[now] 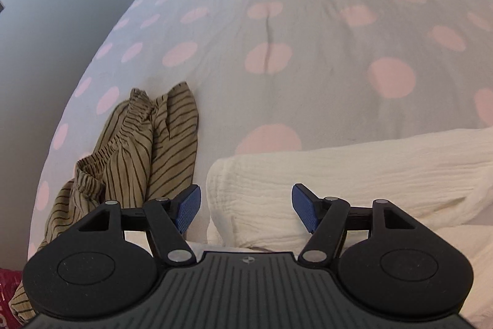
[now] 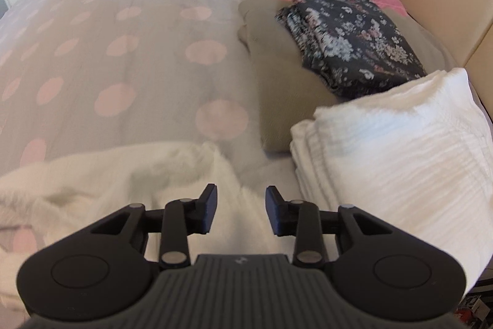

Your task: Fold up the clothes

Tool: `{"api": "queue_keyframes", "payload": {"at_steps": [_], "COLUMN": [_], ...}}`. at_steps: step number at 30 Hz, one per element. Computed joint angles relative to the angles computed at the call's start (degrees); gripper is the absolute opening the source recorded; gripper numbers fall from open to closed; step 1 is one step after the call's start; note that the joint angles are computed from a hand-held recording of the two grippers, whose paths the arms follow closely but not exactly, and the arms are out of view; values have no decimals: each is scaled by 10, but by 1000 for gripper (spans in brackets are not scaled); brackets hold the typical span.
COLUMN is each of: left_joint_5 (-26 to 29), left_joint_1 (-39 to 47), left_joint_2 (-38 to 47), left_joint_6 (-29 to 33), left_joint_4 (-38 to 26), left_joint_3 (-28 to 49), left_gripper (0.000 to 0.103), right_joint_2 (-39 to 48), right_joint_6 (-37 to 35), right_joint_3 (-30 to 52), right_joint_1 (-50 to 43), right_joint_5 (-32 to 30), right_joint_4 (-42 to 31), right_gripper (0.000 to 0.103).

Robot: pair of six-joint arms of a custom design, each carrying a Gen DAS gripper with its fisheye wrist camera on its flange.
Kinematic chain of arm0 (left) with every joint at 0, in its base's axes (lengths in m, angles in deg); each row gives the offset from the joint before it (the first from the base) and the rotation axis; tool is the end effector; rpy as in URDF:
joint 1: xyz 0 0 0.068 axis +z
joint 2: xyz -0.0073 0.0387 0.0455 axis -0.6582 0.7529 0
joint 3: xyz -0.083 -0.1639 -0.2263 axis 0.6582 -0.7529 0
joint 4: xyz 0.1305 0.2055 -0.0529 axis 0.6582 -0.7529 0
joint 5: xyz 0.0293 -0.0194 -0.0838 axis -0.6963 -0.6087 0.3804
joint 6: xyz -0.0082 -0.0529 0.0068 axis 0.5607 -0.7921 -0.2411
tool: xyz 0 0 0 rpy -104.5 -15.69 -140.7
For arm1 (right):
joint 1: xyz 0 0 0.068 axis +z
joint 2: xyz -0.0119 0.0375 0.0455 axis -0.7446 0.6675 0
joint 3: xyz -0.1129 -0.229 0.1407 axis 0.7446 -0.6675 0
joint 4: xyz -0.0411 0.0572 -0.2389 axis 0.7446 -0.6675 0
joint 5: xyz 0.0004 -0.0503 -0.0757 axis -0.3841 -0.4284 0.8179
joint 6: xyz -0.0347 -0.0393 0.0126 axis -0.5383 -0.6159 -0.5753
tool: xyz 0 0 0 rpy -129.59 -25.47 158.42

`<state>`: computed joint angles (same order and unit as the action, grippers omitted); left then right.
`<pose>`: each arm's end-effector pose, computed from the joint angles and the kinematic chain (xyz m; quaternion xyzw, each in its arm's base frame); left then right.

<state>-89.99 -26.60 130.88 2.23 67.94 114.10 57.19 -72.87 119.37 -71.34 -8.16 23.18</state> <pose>0.2114 0.0646 0.1774 -0.0782 0.9576 0.1751 0.2152 0.2581 -0.1056 0.2041 0.0516 0.9615 -0.0256 0.2687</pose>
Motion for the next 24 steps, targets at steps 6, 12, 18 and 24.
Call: {"api": "queue_keyframes", "payload": {"at_steps": [6, 12, 18, 24], "left_joint_5": [-22, -2, 19, 55], "left_joint_1": [5, 13, 14, 54], "left_joint_2": [97, 130, 109, 12], "left_joint_6": [-33, -58, -67, -89], "left_joint_4": [-4, -6, -10, -23], "left_joint_3": [35, 38, 32, 25], "left_gripper": [64, 51, 6, 3], "right_joint_2": [102, 159, 156, 64], "right_joint_6": [30, 15, 4, 36], "right_joint_3": [68, 73, 56, 34], "right_joint_1": [-8, 22, 44, 29], "right_joint_5": [-30, 17, 56, 40], "right_joint_4": [-23, -41, -43, -16], "right_gripper": [41, 40, 3, 2]}}
